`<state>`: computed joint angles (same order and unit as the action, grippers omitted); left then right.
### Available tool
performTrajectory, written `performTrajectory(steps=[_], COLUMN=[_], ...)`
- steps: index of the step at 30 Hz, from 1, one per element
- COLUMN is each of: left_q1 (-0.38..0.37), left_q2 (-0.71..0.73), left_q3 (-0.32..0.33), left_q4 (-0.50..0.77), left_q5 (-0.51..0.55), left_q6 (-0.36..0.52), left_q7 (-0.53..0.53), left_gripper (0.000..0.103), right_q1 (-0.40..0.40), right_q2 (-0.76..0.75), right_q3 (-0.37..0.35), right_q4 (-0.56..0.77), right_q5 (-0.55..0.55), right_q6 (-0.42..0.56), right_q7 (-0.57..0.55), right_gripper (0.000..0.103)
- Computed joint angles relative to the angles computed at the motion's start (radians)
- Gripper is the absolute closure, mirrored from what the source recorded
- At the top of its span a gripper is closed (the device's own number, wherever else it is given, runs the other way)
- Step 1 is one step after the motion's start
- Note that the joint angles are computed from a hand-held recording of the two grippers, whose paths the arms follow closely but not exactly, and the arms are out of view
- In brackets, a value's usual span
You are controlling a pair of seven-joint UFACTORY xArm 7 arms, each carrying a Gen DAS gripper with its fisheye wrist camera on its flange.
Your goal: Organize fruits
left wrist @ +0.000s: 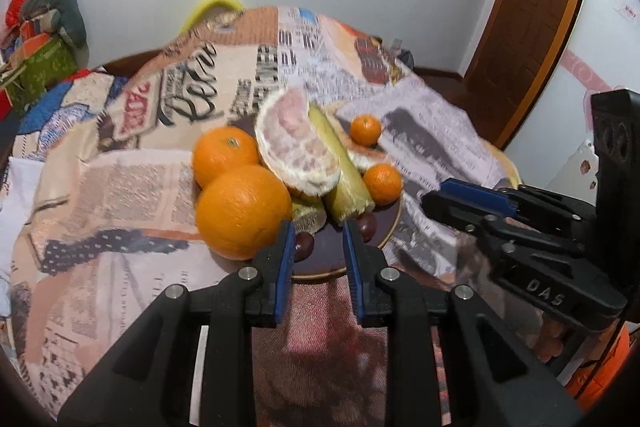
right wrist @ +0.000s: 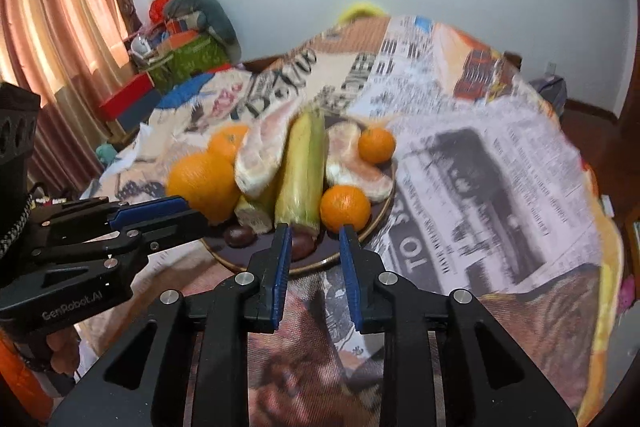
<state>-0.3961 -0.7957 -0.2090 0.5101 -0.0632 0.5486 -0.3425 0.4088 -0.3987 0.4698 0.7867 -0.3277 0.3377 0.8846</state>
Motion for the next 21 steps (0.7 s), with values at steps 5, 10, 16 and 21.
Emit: performTrajectory(steps=[5, 10, 16, 21], left_q1=[0.022, 0.042, 0.092, 0.111], left_q2=[-0.132, -0.272, -0.412, -0.480], left_q3=[-0.023, -0.042, -0.086, -0.104], left_q4=[0.019, 0.052, 0.096, 0.127], left_q5=[0.026, 0.047, 0.082, 0.090], left_q6=[0.042, 0.079, 0.095, 0.111], left_q7=[-0.029, -0.047, -0.068, -0.071], left_gripper=[0.078, 0.065, 0.047, 0.035], right_q1=[-0.035, -0.092, -0.172, -0.234], right_q2=[-0.126, -0.235, -0.374, -0.458], right_q3=[0.045, 0.112, 0.190, 0.238], right_q4=[0.008, 0.042, 0.080, 0.106], right_q5=[-0.032, -0.051, -0.055, -0.034], right_q6=[0.031, 0.060, 0.089, 0.100], right_q7=[0.045, 0.080, 0.109, 0.113], right_gripper=[0.081, 0.077, 0.056, 0.039])
